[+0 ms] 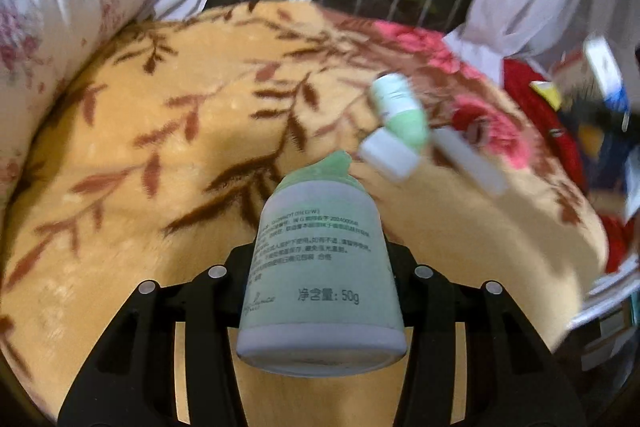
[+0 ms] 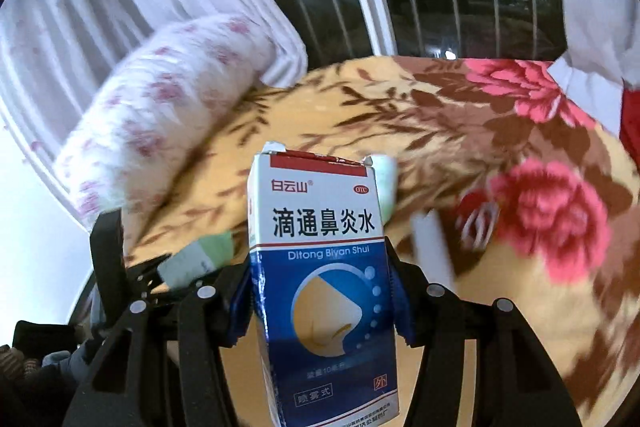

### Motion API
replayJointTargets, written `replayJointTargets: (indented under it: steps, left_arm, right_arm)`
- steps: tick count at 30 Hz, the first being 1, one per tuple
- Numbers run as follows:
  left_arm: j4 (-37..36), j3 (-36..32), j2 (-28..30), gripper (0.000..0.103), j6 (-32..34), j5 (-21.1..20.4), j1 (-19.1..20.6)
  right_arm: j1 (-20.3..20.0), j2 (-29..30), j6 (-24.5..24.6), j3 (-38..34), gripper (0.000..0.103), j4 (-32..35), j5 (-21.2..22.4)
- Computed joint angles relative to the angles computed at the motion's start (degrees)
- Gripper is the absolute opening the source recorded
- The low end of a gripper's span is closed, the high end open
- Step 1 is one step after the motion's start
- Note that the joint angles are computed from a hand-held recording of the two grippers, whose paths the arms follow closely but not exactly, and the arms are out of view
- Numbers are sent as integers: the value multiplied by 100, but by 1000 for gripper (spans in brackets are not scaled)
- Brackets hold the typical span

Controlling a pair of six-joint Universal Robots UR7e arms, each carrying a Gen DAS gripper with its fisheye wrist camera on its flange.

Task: Collect trash
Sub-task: 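Carry the white jar and blue-white box into the orange bin and release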

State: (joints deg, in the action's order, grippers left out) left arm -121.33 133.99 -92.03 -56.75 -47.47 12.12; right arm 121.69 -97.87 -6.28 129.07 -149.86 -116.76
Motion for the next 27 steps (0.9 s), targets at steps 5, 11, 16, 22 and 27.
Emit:
replayJointTargets:
  steps: [5,11,16,22,27]
  left_arm:
    - [1579,-55,-548,46,-1003,-26,-1167]
    - [2794,108,-896,46,-2188,-654,-2320]
    - [2709,472,-998,46,-2598,-1236,-2922]
    - [2292,902,-669,46,-2658,-1940,-3378]
    - [1930,1251,-610,46,-2782,-2477,-3402]
  right_arm:
    - [742,-696,829,991,55,-147,-497]
    - [1827,-1256,1881,1863,55,7,-1339]
    - [2277,-1777,2967,2300,55,660,-1298]
    - [2601,-1840,3939,2695,55,1494,-1629]
    - [2221,-2161,4206,3024,55,1667,-1305]
